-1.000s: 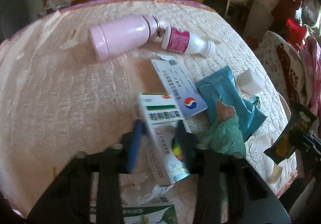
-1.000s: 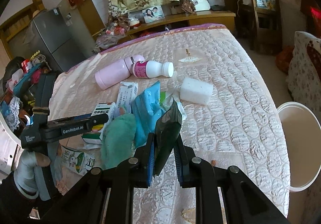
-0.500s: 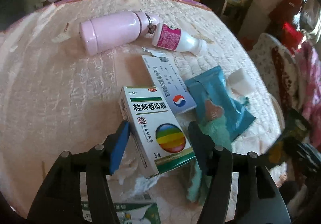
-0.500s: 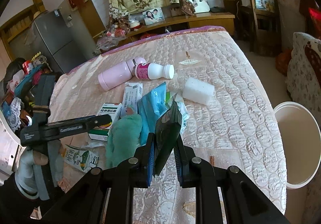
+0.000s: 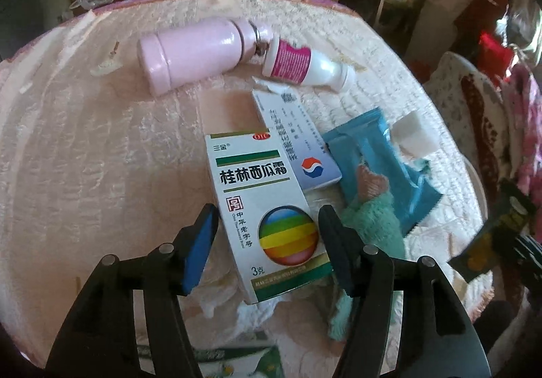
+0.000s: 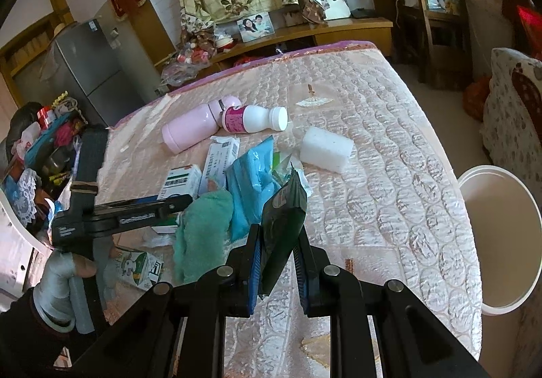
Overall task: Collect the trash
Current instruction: 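Grasp the white medicine box with the left tool while the right tool holds the green wrapper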
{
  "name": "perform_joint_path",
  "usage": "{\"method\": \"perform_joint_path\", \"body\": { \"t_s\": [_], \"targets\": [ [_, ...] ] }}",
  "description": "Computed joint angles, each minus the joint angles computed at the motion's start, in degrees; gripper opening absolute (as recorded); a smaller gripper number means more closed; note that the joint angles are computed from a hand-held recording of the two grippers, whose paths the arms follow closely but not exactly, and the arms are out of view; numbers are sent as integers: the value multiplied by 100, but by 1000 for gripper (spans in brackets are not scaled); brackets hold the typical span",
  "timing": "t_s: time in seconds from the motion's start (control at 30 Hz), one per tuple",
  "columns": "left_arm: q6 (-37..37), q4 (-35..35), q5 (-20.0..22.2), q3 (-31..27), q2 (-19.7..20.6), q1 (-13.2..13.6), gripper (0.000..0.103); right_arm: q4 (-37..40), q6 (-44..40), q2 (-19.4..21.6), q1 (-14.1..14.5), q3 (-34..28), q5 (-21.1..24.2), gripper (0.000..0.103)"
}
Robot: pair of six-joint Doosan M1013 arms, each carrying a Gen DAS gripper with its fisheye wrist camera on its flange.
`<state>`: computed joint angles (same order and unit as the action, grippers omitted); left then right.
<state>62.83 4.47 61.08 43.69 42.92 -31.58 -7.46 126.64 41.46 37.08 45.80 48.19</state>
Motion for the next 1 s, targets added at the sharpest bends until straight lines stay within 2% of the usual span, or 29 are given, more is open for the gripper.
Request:
{"method": "perform_joint_path", "body": {
  "t_s": [0.27,0.3,0.33,0.37,0.4,0.6,0.67,0.73,0.77,0.8,0.87,1.0],
  "targets": [
    [191,-152,-711,485,-466,-54,59,-99,98,-55,30,30,-85,17],
    [224,-181,-755,502,-489,-68,56,-120,109,-65,36,35,-87,17],
    [262,-200,-789,501,-504,-96,49,-142,114,-78,42,44,-88,17],
    [290,-199,-743,462,-494,-117,21,-157,105,-82,47,36,-77,17],
    [329,-229,-672,385,-460,-136,17,-180,96,-93,53,38,-64,17],
    [460,-549,-590,187,-337,-165,17,-290,172,-182,58,133,-51,17],
    [506,-609,-465,127,-294,-162,19,-313,161,-211,61,178,-31,17],
    [471,-521,-377,112,-275,-170,30,-308,164,-228,53,218,-25,17],
    [415,-427,-402,174,-303,-175,45,-288,172,-233,46,238,-37,17],
    [368,-362,-470,250,-338,-175,54,-264,184,-242,39,267,-57,17],
    [249,-135,-612,432,-424,-187,56,-192,191,-252,23,314,-105,17],
    [33,230,-560,597,-459,-191,63,-59,95,-200,14,273,-81,17]
  ]
}}
